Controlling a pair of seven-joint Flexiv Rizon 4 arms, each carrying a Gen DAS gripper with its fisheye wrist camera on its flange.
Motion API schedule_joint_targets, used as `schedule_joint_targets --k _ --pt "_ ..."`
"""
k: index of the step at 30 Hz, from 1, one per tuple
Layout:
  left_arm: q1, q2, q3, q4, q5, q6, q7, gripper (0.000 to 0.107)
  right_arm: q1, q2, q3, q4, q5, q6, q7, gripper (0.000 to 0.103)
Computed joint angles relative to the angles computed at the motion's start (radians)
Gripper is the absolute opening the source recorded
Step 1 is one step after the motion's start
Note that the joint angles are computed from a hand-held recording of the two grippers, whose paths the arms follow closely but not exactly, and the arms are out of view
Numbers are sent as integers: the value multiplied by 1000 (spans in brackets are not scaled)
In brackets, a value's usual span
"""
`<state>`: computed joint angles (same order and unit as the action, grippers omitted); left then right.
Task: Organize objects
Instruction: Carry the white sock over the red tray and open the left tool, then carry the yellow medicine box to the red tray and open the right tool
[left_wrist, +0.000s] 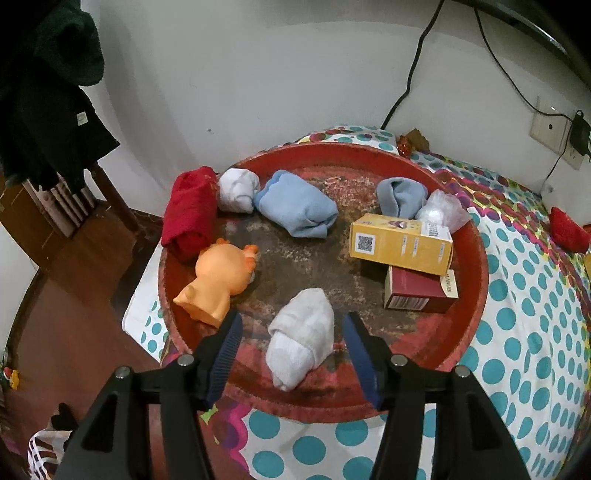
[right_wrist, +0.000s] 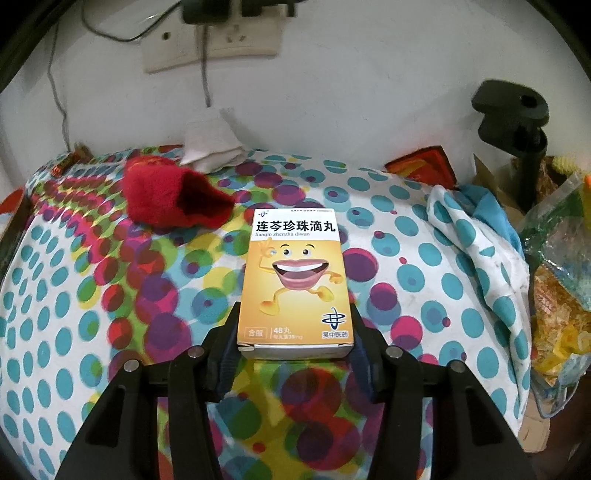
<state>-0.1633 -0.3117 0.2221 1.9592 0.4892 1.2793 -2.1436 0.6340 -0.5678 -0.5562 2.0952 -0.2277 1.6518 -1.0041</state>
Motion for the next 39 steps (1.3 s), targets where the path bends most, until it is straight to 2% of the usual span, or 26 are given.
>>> schedule_joint_targets --k 4,9,12,13,18,19,23,26,31,35,39 --pt "-7 5 5 11 16 17 -16 59 44 59 -22 59 2 38 -37 48" --pt "13 14 -12 57 -27 61 8 59 82 134 0 102 5 50 -105 48" --pt "11 20 -1 85 -34 91 7 59 83 160 44 97 -11 45 -136 48" --pt "-2 23 17 87 -18 90 -11 59 79 165 62 94 -15 45 -142 48" --pt "-18 45 52 115 38 107 -65 59 -53 181 291 33 -45 25 -163 48" --pt "-16 49 53 121 47 112 -71 59 -58 181 313 26 -55 23 -160 48" --pt "-26 68 72 126 121 113 -120 59 -90 137 430 -78 -91 -19 -140 48" --pt "-31 80 75 114 190 93 -164 59 -91 100 476 -156 -127 -51 -129 48" --pt "40 88 25 155 129 152 -112 59 -111 21 559 -310 -168 -140 -131 48" --pt "28 83 46 150 148 153 -127 59 -142 -61 638 -448 -166 -232 -163 48" --pt "28 76 56 150 157 163 -136 59 -136 -135 659 -572 -157 -321 -178 48"
